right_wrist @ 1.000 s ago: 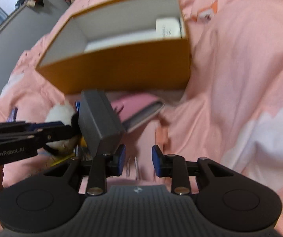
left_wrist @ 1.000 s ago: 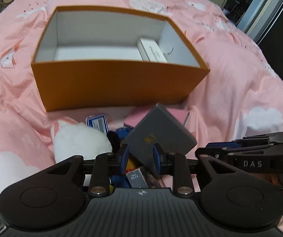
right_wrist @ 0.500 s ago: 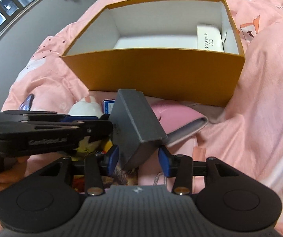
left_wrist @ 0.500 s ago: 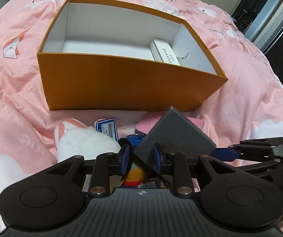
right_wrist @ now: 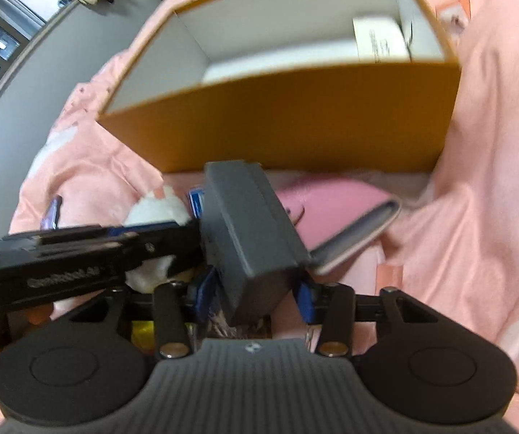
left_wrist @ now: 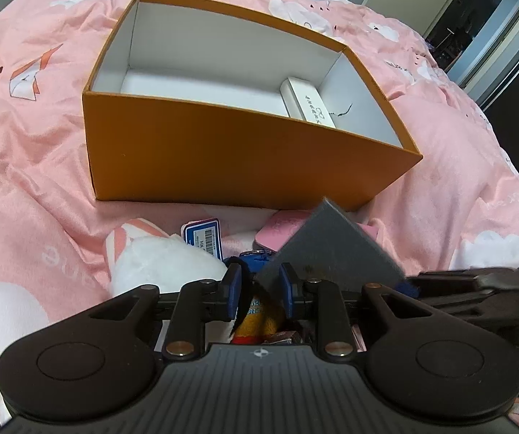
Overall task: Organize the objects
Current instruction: 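Grasp the dark gray square box with the right tool and lift it, then grasp the small photo-card box with the left tool while the right tool holds the gray box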
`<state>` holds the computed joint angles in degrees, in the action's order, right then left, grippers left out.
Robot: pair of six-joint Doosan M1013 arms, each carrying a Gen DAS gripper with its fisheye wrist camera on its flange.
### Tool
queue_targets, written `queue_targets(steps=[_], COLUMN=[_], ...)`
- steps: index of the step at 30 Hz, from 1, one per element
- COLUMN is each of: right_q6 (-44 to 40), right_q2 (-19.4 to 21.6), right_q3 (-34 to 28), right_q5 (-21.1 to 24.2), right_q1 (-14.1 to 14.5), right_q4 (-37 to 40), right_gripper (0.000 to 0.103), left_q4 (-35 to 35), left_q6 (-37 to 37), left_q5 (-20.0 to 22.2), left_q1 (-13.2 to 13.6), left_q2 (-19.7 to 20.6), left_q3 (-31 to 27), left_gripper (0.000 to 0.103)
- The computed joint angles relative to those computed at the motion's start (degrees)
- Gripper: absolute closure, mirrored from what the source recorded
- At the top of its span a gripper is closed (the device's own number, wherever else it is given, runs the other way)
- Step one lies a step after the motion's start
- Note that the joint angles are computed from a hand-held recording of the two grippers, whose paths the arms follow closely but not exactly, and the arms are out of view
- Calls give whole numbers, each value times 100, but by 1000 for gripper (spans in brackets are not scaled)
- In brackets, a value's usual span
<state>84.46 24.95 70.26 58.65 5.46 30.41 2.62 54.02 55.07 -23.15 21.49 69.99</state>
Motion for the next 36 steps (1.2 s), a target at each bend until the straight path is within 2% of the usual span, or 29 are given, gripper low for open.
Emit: queue_targets(steps=[6,11,15,17,19,22,26,30,33,36], right_q6=[224,770,1192,1198,1325,1500,934,405,286,373], right_q2=[-308,-512,-614,-650,-678,-729,-784,-715,-656,-632], right_q3=[269,414,470,530,592,691,769,705,684,716], right_q5=[-718,-1009,-985,-918,-879,-921,-1093,-959,-721,-511], right_q1=[-79,-151,-157,-204,-236,-279,-366,-345,-325,-344], right_q4=[-95,-591,-1237,-1206,-1236,-1356,-605,-65,151,268], right_gripper=[64,64,66,67,67,67,67,67,67,67], left_q4=[-80,-496,-748,-887,-855,-805,-708,-751,-1069,-1037], left_q6=[100,432,801,1039,1106,1110,772,624,658,561], left_q5=[-155,-245,-119,31,97,139,59,206,473,860], left_q1=[15,70,67,65,41,34,99,139,163,97], left_q2=[-43,-33,47,122,164,176,53,-47,-38,64], left_q3=[47,56,-59,-169,-236,-285,-223,-232,-266,-319], left_gripper=[74,74,74,73,67,65,65,65,61,56])
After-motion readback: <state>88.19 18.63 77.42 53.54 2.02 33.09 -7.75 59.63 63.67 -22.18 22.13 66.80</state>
